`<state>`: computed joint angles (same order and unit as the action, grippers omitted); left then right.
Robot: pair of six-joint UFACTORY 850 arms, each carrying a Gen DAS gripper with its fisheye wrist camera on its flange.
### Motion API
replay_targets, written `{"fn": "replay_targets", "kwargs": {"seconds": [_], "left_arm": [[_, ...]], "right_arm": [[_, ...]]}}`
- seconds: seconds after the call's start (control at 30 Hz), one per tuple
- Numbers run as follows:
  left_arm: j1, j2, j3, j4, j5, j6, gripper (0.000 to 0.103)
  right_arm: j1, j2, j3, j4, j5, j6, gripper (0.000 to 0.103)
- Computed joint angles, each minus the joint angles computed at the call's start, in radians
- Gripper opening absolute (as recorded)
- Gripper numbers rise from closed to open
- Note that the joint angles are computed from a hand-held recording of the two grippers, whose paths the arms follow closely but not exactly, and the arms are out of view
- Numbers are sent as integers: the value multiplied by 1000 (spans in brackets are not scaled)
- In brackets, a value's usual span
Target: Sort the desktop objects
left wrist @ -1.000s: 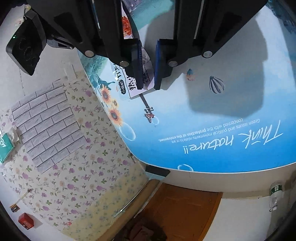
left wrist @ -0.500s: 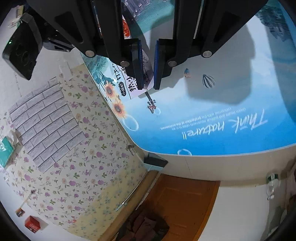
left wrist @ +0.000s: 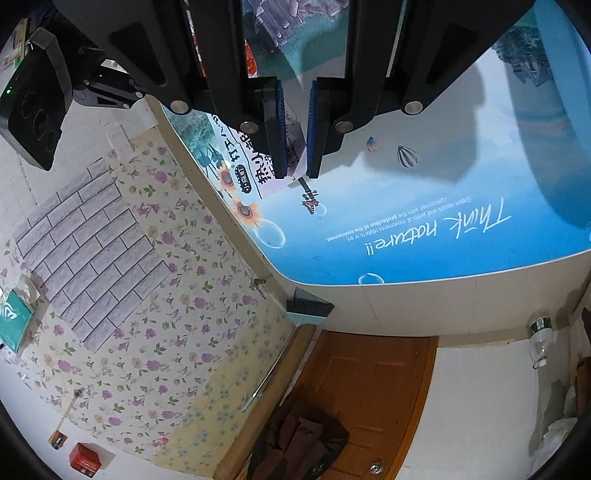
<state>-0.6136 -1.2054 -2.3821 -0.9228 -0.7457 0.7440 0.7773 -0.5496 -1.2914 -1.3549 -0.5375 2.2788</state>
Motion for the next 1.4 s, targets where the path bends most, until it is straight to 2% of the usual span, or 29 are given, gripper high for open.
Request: {"fn": "replay_targets", "kwargs": {"seconds": [0.3, 0.7, 1.4], "left_arm": [[-2, 116, 176, -71, 75, 123, 8], [10, 224, 323, -147, 135, 218, 8], [68, 425, 598, -375, 189, 472, 8]], "right_arm": [[27, 7, -18, 31, -48, -38, 6], [59, -8, -89, 106, -117, -146, 6], [125, -69, -258, 160, -229, -284, 6]]}}
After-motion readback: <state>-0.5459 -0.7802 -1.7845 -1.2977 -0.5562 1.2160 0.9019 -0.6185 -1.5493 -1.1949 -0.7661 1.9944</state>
